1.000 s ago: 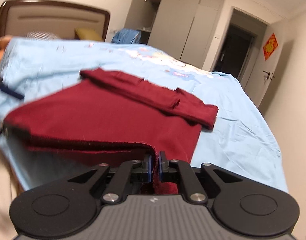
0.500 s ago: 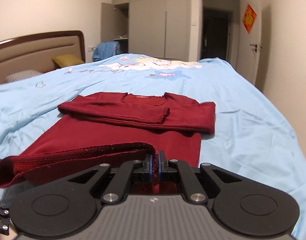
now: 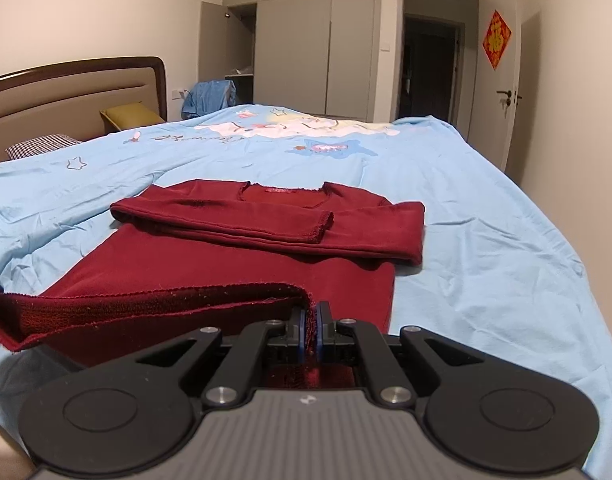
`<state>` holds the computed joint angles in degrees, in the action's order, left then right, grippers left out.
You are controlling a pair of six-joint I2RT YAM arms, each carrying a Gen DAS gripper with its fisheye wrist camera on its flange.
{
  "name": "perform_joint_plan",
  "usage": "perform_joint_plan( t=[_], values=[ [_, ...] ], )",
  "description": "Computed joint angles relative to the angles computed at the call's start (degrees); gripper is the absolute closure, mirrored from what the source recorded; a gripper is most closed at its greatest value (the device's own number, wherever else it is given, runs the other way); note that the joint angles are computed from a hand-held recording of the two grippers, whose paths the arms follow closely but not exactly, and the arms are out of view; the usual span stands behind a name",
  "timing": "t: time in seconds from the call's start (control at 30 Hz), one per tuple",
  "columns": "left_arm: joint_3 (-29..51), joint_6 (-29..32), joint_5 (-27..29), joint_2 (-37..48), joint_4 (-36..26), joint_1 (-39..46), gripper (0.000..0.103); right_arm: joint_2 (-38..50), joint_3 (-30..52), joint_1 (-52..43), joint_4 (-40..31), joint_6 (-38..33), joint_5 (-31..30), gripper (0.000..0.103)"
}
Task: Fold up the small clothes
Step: 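Lift the hem high with both tools and carry it over toward the collar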
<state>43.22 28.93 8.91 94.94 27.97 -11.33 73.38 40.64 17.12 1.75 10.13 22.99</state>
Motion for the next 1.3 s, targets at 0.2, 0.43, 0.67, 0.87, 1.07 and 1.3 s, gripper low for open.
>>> perform_joint_plan(
  t=[0.2, 0.43, 0.67, 0.87, 1.07, 1.3],
  values=[
    [-2.15, -4.64, 1.74, -1.34, 6.91, 0.58, 0.096, -3.93, -3.07, 4.40, -0.19, -0.81, 7.79, 0.097],
    [-4.93, -11.79, 3.30, -4.73, 15.74, 0.65, 0.098, -10.52, -9.05, 12.36, 6.84, -3.92, 21.29, 0.097],
    [-5.01, -19.96, 7.23, -12.37, 14.29, 2.41, 0.098, -16.41, -14.60, 22.79, 24.19, -18.20, 36.37, 0.098],
    [-4.95, -26.99, 14.35, -19.32, 10.62, 6.70, 0.098, -21.65, -15.90, 30.51, 33.44, -28.85, 43.03, 0.098],
    [-5.41, -32.44, 21.35, -25.71, 10.21, 11.52, 0.098, -22.95, -16.36, 38.06, 48.06, -43.47, 47.86, 0.098],
    [-0.84, -31.55, 28.66, -27.36, 2.66, 14.40, 0.098, -24.65, -14.01, 40.36, 51.94, -51.00, 46.73, 0.098]
  ],
)
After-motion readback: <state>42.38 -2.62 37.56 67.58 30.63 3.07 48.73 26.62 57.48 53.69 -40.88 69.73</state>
